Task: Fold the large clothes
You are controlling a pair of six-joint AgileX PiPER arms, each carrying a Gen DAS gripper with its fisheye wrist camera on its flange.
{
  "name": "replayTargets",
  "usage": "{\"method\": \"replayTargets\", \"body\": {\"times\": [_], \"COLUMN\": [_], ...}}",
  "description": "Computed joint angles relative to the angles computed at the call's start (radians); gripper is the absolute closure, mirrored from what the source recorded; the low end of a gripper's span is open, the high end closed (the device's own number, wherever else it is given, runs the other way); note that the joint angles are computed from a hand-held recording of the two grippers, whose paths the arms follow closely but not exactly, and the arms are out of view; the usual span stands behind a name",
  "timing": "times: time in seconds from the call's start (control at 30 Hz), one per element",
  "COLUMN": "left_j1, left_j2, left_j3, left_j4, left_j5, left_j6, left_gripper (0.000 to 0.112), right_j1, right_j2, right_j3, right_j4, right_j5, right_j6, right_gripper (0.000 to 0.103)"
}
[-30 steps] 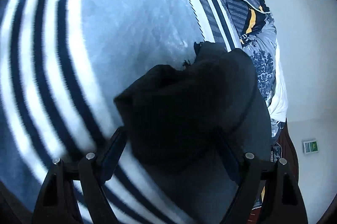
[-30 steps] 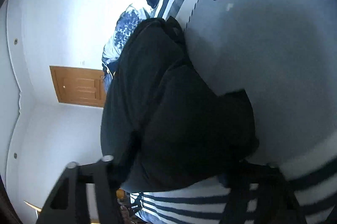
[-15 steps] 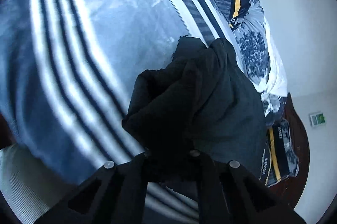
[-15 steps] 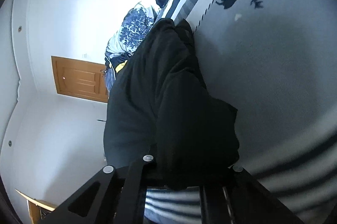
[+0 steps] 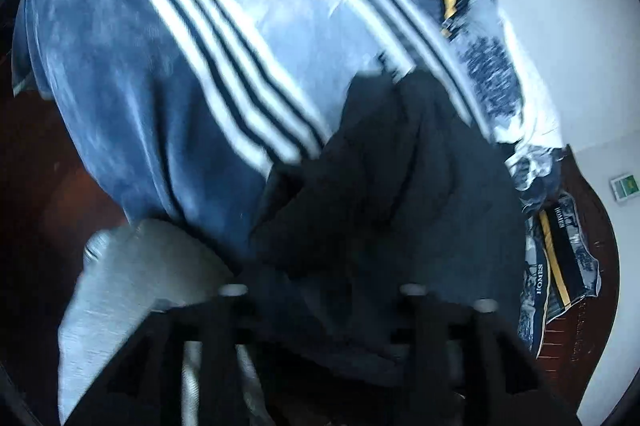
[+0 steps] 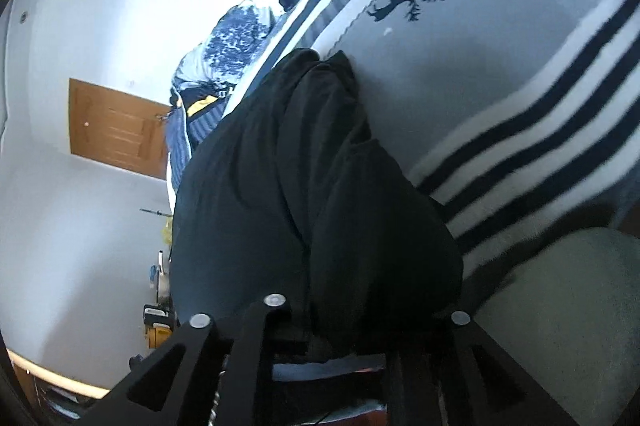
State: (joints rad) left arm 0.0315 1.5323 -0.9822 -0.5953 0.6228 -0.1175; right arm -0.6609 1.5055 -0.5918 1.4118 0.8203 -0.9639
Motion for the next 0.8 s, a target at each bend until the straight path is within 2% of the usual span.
{"method": "replayTargets", "body": {"times": [0.03,0.07,0.1,0.13,0.2,0.23,0.33,0.4,0.5,0.53,0.57,0.6,0.67,0.7,0.73,0.8], "left_j1": [-0.008,-0.021,-0.035,-0.051,-0.068,-0.085,-0.124,-0.147,-0.157,-0.16,-0.172,-0.181,-0.191,-0.196,-0.197,-0.192], "left_j2": [-0.028,-0.054,-0.077,-0.088,-0.086,-0.063,0.024,0.11,0.268,0.325,0.403,0.456,0.608,0.665,0.737,0.866], "left_j3": [-0.001,-0.002,-0.01,-0.032,-0.073,-0.113,-0.221,-0.31,-0.5,-0.569,-0.669,-0.762,-0.962,-1.062,-1.162,-1.362], "left_j4": [0.052,0.114,0.183,0.249,0.312,0.336,0.42,0.453,0.452,0.457,0.473,0.482,0.494,0.508,0.509,0.493], "left_j5": [-0.013,-0.03,-0.045,-0.045,-0.027,-0.023,-0.008,-0.004,0.086,0.12,0.16,0.234,0.302,0.37,0.402,0.493], "left_j6": [-0.035,-0.077,-0.118,-0.156,-0.181,-0.18,-0.196,-0.178,-0.103,-0.1,-0.107,-0.116,-0.126,-0.14,-0.146,-0.163], "left_gripper": [0.043,0.042,0.041,0.041,0.04,0.04,0.04,0.04,0.04,0.04,0.04,0.04,0.04,0.04,0.04,0.041], "right_j1": [-0.013,-0.019,-0.005,-0.008,-0.046,-0.041,-0.004,0.024,0.094,0.1,0.111,0.13,0.154,0.167,0.175,0.192], "right_j2": [-0.034,-0.084,-0.128,-0.181,-0.223,-0.231,-0.211,-0.146,0.04,0.107,0.176,0.262,0.417,0.498,0.571,0.711], "right_j3": [0.006,0.012,0.011,0.011,-0.014,-0.039,-0.154,-0.254,-0.487,-0.559,-0.637,-0.737,-0.936,-1.036,-1.136,-1.336], "right_j4": [-0.02,-0.059,-0.083,-0.135,-0.181,-0.207,-0.277,-0.284,-0.352,-0.369,-0.387,-0.425,-0.518,-0.558,-0.596,-0.696], "right_j5": [-0.012,-0.033,-0.083,-0.106,-0.058,-0.061,-0.04,0.0,0.039,0.079,0.107,0.116,0.173,0.182,0.209,0.24], "right_j6": [0.018,0.045,0.096,0.127,0.127,0.152,0.178,0.182,0.301,0.331,0.373,0.432,0.558,0.615,0.656,0.767], "right_gripper": [0.058,0.042,0.019,0.019,0.019,0.019,0.019,0.019,0.019,0.019,0.019,0.019,0.021,0.023,0.026,0.039]}}
